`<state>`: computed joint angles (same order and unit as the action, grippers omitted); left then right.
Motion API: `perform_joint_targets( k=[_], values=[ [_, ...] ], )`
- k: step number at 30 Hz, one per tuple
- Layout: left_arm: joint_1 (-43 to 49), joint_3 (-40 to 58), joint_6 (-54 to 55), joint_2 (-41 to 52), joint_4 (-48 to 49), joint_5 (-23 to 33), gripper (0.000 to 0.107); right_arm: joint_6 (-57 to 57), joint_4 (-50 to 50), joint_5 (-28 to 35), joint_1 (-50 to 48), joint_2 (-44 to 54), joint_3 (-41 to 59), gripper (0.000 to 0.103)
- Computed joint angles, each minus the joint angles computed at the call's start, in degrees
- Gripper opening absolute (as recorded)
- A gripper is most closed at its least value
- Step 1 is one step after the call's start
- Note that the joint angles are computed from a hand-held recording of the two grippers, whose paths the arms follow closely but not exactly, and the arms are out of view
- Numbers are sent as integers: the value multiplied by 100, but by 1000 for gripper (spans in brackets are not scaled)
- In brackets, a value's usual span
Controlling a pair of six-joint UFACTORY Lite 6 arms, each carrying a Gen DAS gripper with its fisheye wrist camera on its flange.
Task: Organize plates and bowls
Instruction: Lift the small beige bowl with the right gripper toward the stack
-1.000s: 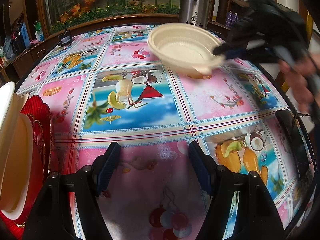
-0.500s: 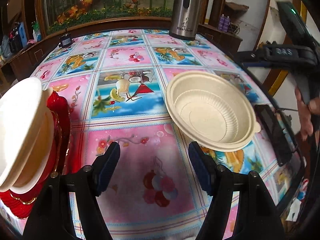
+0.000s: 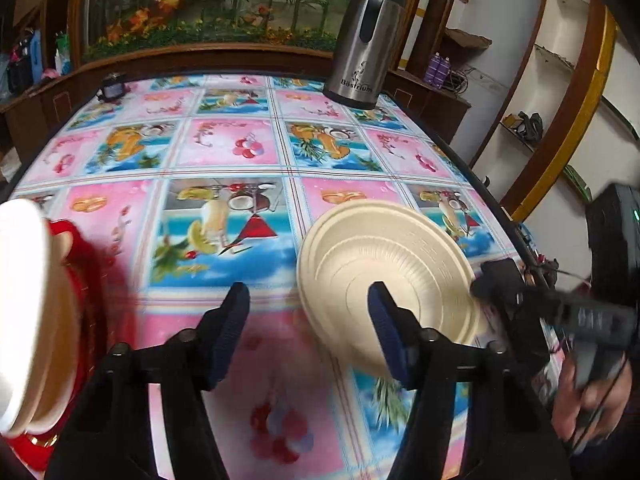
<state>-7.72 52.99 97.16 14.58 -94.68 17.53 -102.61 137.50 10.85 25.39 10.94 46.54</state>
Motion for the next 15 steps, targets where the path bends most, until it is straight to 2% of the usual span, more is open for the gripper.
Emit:
perform_joint_targets(
  k=[3, 4, 5, 6, 8, 13, 15],
  values=[
    [-17, 510, -595, 585, 494, 99, 42, -134, 172, 132, 77, 254, 102, 48],
    [-21, 578, -670, 696, 571, 114, 28, -126, 163, 154, 98, 309, 133, 45],
    [-38, 631, -812, 799, 734, 129, 16, -256, 307, 169, 134, 361, 152, 31],
    [-25, 609, -742, 841, 702, 245, 16, -452, 521, 114, 194, 441, 214, 23],
    [-126, 325, -30, 634, 21, 69, 16, -874, 998, 93, 246, 473, 231, 20],
    [-158, -328, 1144, -11, -937, -119, 16, -1773, 1898, -27, 362, 358, 212, 16],
    [-202, -666, 2157, -342, -1899, -268, 16, -2132, 2235, -90, 466, 303, 242, 16]
  ],
)
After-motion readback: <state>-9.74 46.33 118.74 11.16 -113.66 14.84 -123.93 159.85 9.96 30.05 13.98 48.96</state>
